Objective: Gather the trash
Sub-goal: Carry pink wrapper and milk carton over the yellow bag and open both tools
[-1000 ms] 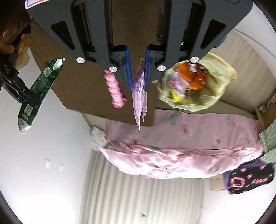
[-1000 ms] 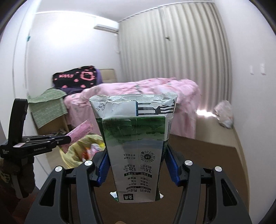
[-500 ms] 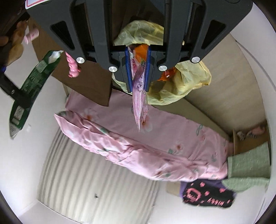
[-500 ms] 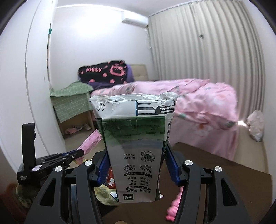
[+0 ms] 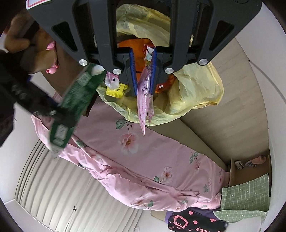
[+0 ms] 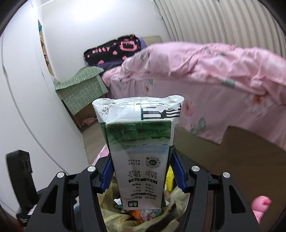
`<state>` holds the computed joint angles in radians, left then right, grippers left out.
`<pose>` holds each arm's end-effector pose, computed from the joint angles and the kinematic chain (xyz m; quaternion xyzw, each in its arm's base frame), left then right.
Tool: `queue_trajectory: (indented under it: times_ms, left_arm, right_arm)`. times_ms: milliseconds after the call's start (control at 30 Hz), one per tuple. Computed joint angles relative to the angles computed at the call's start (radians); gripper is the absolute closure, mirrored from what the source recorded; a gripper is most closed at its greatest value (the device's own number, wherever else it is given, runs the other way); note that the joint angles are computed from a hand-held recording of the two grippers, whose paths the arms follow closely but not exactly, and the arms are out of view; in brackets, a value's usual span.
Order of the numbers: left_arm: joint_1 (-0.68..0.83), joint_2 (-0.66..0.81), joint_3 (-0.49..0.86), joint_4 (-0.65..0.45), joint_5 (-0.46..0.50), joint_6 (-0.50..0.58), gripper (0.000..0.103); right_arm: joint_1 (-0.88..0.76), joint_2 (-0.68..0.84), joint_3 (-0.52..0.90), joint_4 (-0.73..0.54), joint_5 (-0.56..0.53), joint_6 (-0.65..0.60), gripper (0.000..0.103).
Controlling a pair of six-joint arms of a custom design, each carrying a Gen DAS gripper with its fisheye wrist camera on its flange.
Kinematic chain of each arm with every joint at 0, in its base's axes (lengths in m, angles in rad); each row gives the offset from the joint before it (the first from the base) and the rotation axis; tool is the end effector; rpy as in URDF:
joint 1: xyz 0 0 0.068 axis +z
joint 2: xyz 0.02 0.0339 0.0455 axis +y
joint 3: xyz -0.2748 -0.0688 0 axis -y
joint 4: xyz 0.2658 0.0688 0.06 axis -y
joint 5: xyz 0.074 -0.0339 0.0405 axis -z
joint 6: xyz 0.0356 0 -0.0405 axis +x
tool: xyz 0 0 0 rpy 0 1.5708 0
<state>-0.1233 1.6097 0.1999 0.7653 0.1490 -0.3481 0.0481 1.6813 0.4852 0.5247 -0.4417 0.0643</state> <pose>0.2175 -0.0323 0.0697 -0.0670 0.8903 -0.1688 0.4177 0.2855 0.0290 0.0952 -0.0881 0.8794 0.2208 0.4124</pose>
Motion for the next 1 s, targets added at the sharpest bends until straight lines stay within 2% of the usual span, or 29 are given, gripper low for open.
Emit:
queue_trajectory:
  times_ms: [67, 133, 167, 367, 467, 600, 700, 833, 867, 933, 1000]
  left_arm:
    - [0.014, 0.015, 0.007, 0.007, 0.023, -0.001, 0.083]
    - [0.027, 0.012, -0.003, 0.02, 0.039, -0.006, 0.066]
    - [0.031, 0.007, -0.01, 0.027, 0.046, -0.01, 0.064]
    - [0.017, -0.139, -0.047, -0.073, -0.017, -0.031, 0.058]
    - [0.015, -0.258, -0.069, -0.157, -0.058, -0.057, 0.054]
    - [0.0, -0.423, -0.091, -0.295, -0.092, -0.046, 0.052]
    - [-0.005, -0.526, -0.111, -0.37, -0.094, -0.043, 0.051]
    - [0.007, -0.611, -0.13, -0.436, -0.075, -0.055, 0.051]
    - [0.007, -0.629, -0.136, -0.446, -0.074, -0.053, 0.05]
    - [0.008, -0.644, -0.149, -0.45, -0.069, -0.043, 0.05]
    - [0.023, -0.635, -0.156, -0.436, -0.054, -0.038, 0.05]
  right_arm:
    - [0.004, 0.058, 0.025, 0.008, -0.016, 0.022, 0.049]
    - [-0.003, 0.091, 0.037, -0.006, -0.053, 0.037, 0.048]
    - [-0.007, 0.103, 0.045, -0.019, -0.066, 0.036, 0.048]
    - [-0.008, 0.085, 0.047, -0.089, -0.046, 0.015, 0.041]
    - [-0.023, 0.042, 0.064, -0.21, -0.081, -0.01, 0.041]
    - [-0.053, -0.017, 0.058, -0.304, -0.125, -0.03, 0.041]
    - [-0.057, 0.002, 0.111, -0.403, -0.163, -0.061, 0.041]
    - [0.028, 0.09, 0.166, -0.401, -0.049, -0.108, 0.041]
    - [0.063, 0.13, 0.199, -0.427, 0.021, -0.116, 0.041]
    - [0.11, 0.213, 0.285, -0.542, 0.105, -0.149, 0.041]
    - [0.142, 0.248, 0.311, -0.586, 0.163, -0.17, 0.041]
